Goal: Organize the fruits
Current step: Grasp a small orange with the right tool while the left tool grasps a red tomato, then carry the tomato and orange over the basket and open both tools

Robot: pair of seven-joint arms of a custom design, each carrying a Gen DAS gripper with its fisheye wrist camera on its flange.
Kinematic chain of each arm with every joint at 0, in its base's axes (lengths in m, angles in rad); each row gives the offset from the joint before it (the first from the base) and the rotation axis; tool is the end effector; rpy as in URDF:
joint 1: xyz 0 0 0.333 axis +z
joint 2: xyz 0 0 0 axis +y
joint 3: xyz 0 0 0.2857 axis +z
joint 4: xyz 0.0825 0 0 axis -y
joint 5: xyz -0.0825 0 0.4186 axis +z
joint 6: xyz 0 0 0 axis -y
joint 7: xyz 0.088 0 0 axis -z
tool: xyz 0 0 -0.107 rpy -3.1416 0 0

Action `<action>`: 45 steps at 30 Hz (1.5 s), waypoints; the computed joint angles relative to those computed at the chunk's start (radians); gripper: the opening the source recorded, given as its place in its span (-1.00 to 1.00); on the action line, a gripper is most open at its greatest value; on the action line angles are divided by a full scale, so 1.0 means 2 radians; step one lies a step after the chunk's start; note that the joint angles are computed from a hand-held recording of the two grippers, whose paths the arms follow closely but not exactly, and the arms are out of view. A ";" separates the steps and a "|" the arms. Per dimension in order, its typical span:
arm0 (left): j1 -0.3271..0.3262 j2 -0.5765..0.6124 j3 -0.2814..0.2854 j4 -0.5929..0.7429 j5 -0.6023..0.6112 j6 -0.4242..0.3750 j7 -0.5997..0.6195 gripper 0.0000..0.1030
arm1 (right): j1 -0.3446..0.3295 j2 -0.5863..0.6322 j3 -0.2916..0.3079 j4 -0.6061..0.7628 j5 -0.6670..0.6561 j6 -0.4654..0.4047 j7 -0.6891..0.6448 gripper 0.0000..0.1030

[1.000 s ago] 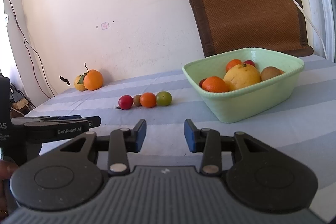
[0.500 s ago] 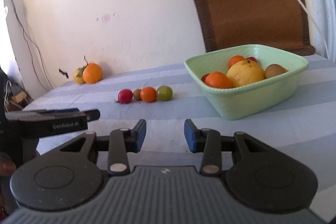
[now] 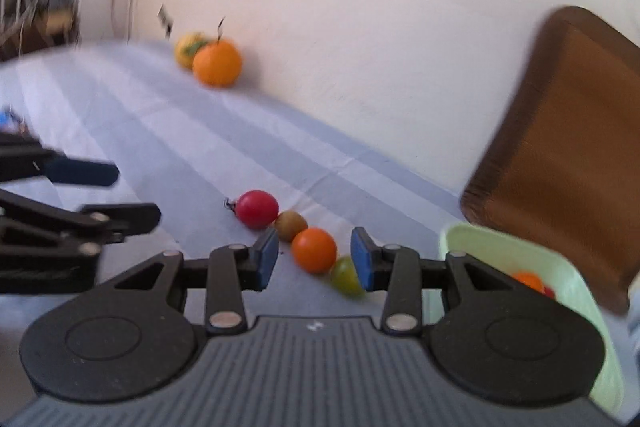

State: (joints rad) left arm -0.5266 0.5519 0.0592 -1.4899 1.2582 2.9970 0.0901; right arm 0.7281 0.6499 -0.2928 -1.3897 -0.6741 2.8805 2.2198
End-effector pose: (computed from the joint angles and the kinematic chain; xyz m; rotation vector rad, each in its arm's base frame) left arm 0.6312 -0.4040 0.3809 -1.4738 1.7811 -1.1426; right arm 0.6663 0.4098 0.3871 -2.0218 1.1887 -0.9490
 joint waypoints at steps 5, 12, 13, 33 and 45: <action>0.000 0.001 0.004 0.002 0.010 0.011 -0.014 0.05 | -0.049 0.052 0.068 0.090 0.067 -0.084 -0.166 -0.19; 0.004 0.005 0.006 0.004 -0.009 0.025 -0.004 0.05 | -0.026 0.020 0.043 0.038 0.062 -0.048 -0.175 -0.40; 0.003 0.005 0.008 0.004 -0.008 0.029 -0.005 0.05 | -0.021 0.004 0.038 0.013 0.059 -0.029 -0.158 -0.40; 0.142 0.244 -0.294 0.304 -0.341 -0.128 0.631 -0.31 | 0.069 -0.107 -0.050 -0.248 0.185 0.225 0.022 -0.36; 0.143 0.088 -0.218 0.062 -0.391 -0.001 0.565 -0.43 | 0.150 -0.096 -0.122 -0.267 0.298 0.252 -0.047 -0.37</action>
